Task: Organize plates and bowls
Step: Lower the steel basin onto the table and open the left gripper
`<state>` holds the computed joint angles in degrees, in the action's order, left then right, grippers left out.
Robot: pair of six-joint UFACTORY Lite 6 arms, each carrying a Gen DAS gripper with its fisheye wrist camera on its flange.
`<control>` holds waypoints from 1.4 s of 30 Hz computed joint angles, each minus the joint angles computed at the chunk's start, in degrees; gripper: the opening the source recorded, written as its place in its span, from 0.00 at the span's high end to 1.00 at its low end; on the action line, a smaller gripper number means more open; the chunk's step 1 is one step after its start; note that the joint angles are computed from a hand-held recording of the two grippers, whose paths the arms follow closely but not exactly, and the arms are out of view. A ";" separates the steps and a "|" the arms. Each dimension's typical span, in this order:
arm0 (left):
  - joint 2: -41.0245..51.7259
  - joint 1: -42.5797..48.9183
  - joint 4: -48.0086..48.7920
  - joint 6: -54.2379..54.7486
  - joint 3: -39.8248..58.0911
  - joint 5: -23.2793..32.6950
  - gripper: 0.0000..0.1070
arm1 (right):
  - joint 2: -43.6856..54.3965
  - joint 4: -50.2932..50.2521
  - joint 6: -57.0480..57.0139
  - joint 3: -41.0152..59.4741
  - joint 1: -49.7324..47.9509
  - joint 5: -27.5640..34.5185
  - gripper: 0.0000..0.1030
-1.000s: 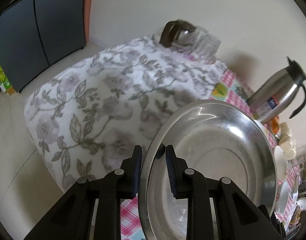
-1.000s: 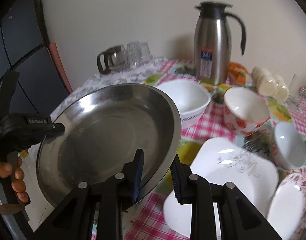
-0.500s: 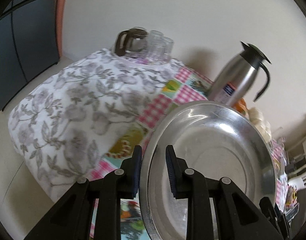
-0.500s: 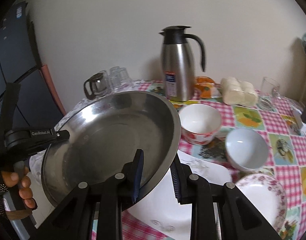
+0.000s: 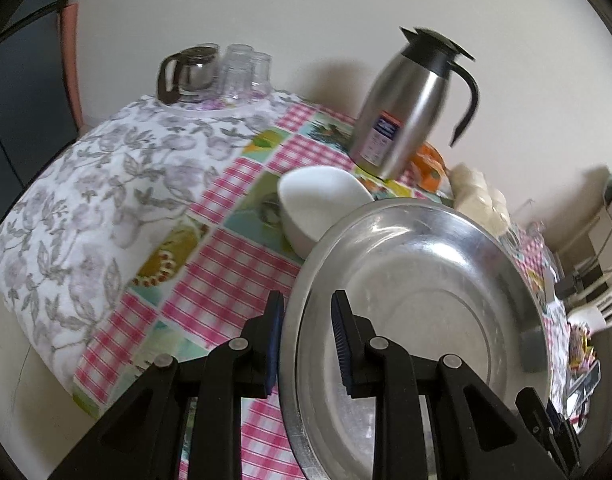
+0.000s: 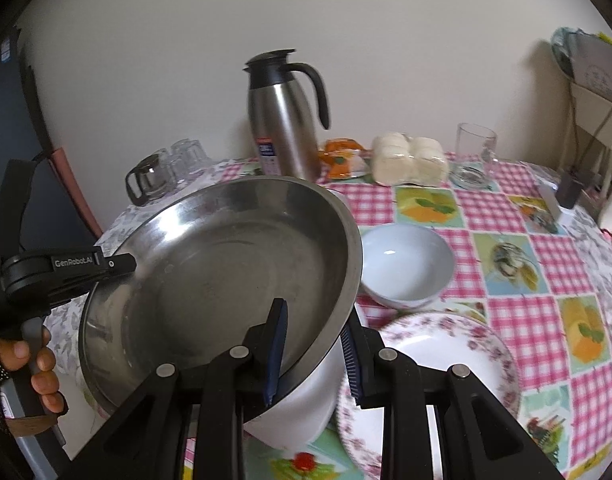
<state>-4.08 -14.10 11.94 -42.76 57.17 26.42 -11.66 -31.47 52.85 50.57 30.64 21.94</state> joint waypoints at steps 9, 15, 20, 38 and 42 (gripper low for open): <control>3.35 -4.77 0.58 -2.37 1.27 0.24 0.76 | -5.33 6.78 -7.69 -5.68 -5.19 0.15 0.73; 5.69 -3.90 -2.05 -0.11 1.41 0.62 0.76 | -3.05 6.23 -6.73 -5.64 -4.65 0.86 0.72; 8.12 -3.55 -2.08 0.30 1.96 1.39 0.76 | 0.10 6.27 -6.38 -4.66 -3.64 1.55 0.71; 15.03 -1.86 -4.62 2.82 3.42 2.32 0.76 | 11.70 8.80 -8.41 -1.72 -3.02 2.69 0.70; 14.88 -1.11 -3.87 1.36 3.14 2.42 0.76 | 13.27 8.79 -8.55 -1.00 -2.11 3.01 0.70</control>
<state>10.80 -15.21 8.06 -41.40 60.32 28.84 1.60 -22.68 44.30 49.57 28.54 24.94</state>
